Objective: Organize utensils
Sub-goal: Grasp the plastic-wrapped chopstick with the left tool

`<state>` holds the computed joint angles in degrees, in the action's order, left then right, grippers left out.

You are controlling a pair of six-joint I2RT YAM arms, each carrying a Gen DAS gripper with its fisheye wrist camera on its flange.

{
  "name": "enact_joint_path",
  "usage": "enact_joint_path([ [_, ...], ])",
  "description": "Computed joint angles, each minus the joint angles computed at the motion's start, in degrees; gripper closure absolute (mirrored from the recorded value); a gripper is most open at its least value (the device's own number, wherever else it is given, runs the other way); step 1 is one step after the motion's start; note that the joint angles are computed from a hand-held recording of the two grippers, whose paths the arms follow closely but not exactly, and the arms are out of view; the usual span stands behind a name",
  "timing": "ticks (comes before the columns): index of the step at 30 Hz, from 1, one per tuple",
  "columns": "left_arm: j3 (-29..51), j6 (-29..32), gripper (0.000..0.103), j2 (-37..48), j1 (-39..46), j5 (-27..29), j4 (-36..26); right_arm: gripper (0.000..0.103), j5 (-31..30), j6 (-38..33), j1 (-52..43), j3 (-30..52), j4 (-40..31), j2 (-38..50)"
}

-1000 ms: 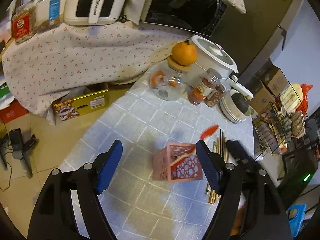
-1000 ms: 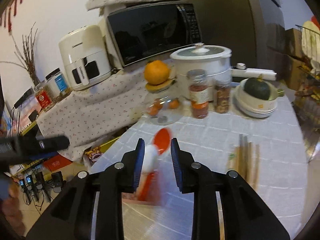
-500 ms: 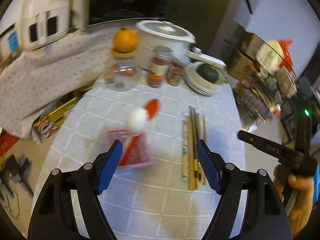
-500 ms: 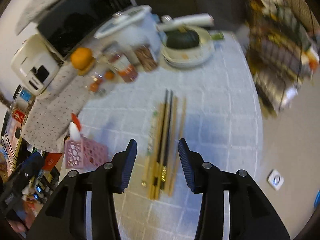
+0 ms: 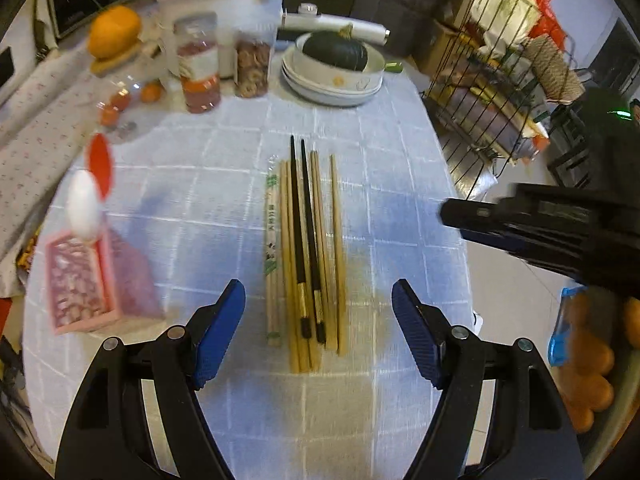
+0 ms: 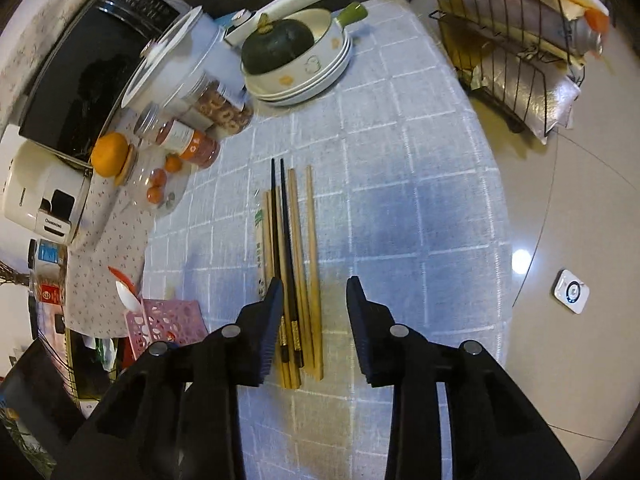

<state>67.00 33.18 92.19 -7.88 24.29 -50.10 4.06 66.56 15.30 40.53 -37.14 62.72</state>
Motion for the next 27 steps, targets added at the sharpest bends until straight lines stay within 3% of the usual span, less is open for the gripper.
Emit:
enact_joint_path([
  [2,1.1,-1.6,0.045,3.1,-1.5,-0.8,1.1,0.072,-1.0,-0.4,-1.4,-0.8,0.3,-1.0],
  [14,8.6,-9.8,0.07,18.3,-5.6,-9.9,9.8,0.075,-4.4,-3.1,-6.0,-1.5,3.5,1.0],
  [27,14.1,-10.5,0.078,26.5,-6.0,-11.7,11.1,0.075,-6.7,-4.9,-7.3,-0.9,6.3,3.6],
])
